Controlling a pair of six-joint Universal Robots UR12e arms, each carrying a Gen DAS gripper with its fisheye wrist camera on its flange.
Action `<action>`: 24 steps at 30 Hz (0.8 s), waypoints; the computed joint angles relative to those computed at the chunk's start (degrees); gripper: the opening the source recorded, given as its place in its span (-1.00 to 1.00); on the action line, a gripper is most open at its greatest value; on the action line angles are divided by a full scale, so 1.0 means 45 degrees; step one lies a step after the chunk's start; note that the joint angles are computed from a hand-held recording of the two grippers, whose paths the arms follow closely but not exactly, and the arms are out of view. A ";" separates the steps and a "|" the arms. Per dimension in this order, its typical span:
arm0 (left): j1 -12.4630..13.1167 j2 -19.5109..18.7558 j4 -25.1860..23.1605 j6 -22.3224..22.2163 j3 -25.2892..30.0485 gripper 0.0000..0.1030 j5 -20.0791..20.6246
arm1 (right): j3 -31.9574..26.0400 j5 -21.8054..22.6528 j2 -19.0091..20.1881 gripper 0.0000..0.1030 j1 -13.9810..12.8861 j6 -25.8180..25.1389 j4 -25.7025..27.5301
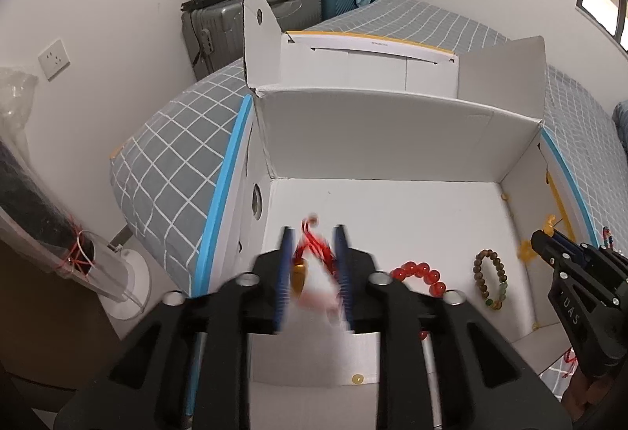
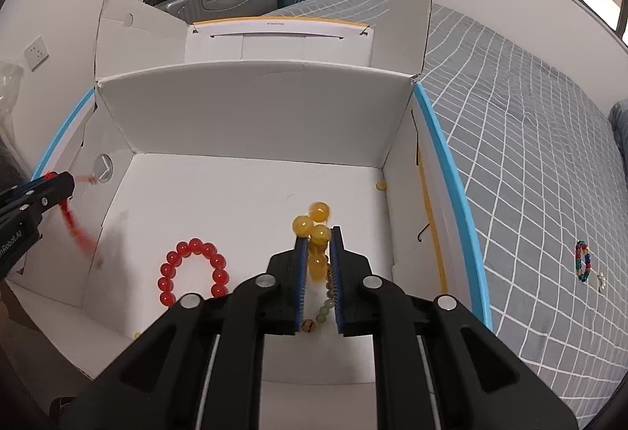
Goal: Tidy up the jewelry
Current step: 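Open the left tool over the box while the right tool drops the yellow beads, then move both tools back over the bed toward the remaining bracelets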
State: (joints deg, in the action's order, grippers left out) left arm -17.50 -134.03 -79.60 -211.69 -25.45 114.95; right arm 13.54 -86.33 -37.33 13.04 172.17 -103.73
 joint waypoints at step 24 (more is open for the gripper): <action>-0.0276 0.0171 0.1192 0.0208 -0.0166 0.89 0.0664 | 0.2720 0.0031 -0.1514 0.86 -0.0104 0.0213 -0.3113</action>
State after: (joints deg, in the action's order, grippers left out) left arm -18.75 -133.26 -74.23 -210.76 -26.19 117.94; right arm 25.78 -86.19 -44.14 12.57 173.13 -117.74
